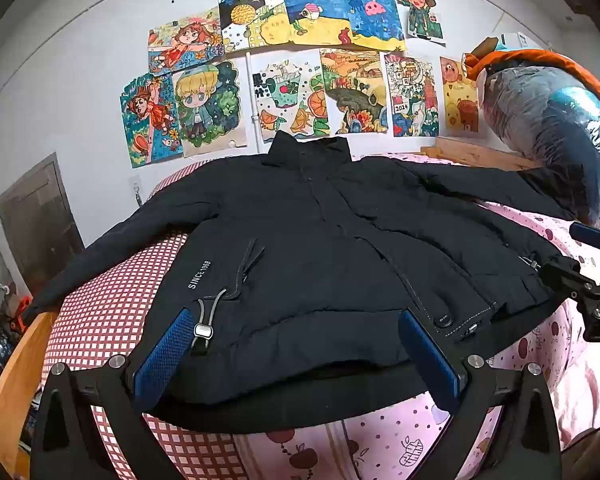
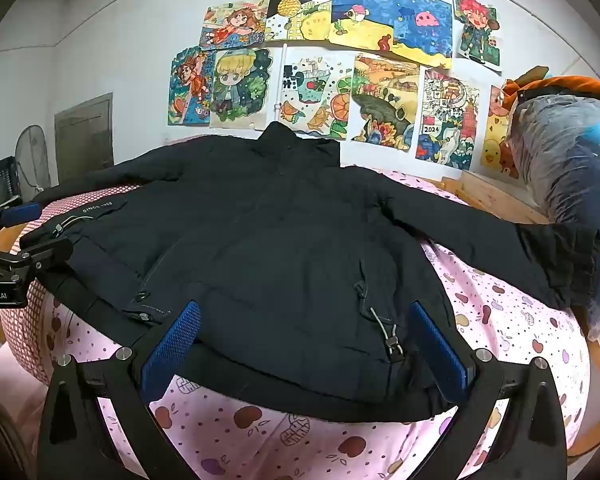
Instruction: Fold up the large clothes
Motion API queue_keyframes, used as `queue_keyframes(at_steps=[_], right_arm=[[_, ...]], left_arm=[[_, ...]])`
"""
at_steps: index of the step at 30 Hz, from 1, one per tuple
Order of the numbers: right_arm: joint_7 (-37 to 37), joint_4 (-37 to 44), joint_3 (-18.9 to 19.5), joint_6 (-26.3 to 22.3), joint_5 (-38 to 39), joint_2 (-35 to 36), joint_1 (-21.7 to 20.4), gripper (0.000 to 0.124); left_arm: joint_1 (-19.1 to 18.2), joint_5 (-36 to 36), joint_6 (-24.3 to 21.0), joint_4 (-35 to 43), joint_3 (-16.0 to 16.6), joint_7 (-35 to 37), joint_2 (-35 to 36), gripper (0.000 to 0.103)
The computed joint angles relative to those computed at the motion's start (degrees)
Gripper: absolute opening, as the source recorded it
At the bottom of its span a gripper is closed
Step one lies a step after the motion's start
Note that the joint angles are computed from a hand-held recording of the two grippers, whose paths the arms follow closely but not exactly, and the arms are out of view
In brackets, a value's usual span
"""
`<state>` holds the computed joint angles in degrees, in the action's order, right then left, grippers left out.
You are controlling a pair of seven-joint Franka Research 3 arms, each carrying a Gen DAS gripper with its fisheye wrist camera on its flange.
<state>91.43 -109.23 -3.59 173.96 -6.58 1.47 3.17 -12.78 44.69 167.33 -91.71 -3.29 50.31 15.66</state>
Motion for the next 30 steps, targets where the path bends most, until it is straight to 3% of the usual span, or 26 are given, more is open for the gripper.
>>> queue_keyframes(at_steps=[18, 25, 30], right_arm=[[-1.9, 0.1, 0.3, -0.8, 2.4, -0.5, -0.4, 0.102], [1.8, 0.3, 0.2, -0.9, -1.1, -0.4, -0.2, 0.102], [-0.9, 0.3, 0.4, -1.4, 2.0, -0.5, -0.4, 0.102]], left_arm=[[0.0, -0.3, -0.2, 0.0, -0.1, 0.3, 0.0, 0.103], [0.0, -0.3, -0.1, 0.0, 0.0, 0.3, 0.0, 0.103], [0.0, -0.3, -0.1, 0.0, 0.0, 0.2, 0.0, 0.103]])
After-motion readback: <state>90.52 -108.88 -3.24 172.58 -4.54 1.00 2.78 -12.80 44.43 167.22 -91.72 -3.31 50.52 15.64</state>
